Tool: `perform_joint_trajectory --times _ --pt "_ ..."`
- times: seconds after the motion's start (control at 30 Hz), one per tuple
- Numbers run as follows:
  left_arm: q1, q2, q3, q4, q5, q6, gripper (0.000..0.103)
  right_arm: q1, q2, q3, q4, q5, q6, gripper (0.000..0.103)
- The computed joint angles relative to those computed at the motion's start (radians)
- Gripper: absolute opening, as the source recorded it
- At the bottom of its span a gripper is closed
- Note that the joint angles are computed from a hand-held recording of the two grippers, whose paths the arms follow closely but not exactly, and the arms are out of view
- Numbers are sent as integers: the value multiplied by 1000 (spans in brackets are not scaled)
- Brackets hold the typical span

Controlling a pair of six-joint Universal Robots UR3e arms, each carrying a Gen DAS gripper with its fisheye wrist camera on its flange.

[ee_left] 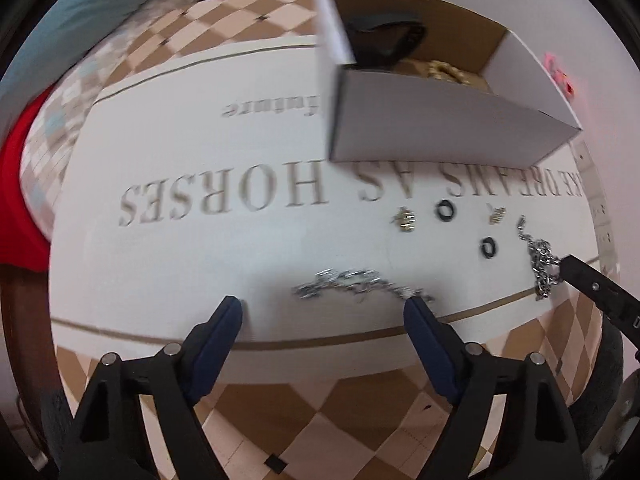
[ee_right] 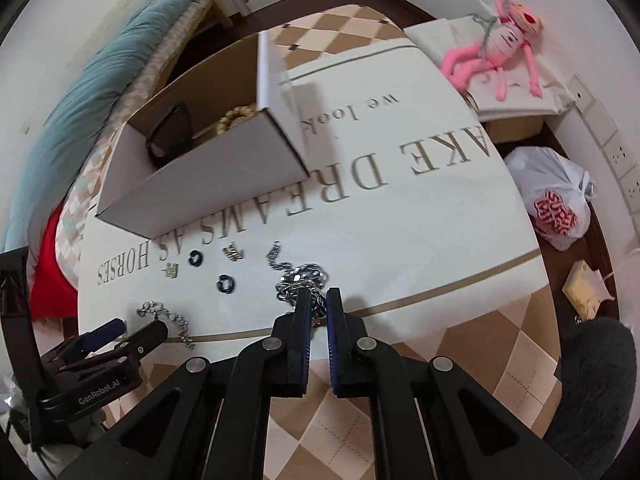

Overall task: Organize jewelry
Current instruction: 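Grasp the chunky silver chain bracelet with the right tool while the left tool grasps the thin silver charm chain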

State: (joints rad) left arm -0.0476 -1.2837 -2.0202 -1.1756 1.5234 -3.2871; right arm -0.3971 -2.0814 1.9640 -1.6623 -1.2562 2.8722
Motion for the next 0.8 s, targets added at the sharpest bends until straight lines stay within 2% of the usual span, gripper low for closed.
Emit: perform_joint_trajectory --times 0.1,0.13,0.17,0.2,0.3,0.47,0.8 --pt "-58 -44 33 29 37 4 53 -12 -3 10 1 -2 0 7" --pt "-78 -56 46 33 51 8 38 -13 -3 12 0 -3 0 7" --pt "-85 -64 58 32 41 23 18 -15 -5 17 -1 -5 0 7" --pt "-99 -77 77 21 39 19 8 -18 -6 20 2 -5 -3 7" --pt "-130 -105 113 19 20 -11 8 -14 -6 27 1 -11 4 4" --pt "-121 -42 91 36 -15 -43 8 -13 -14 18 22 0 -4 4" --pt "52 124 212 -158 -167 5 8 -109 -54 -138 245 137 -116 4"
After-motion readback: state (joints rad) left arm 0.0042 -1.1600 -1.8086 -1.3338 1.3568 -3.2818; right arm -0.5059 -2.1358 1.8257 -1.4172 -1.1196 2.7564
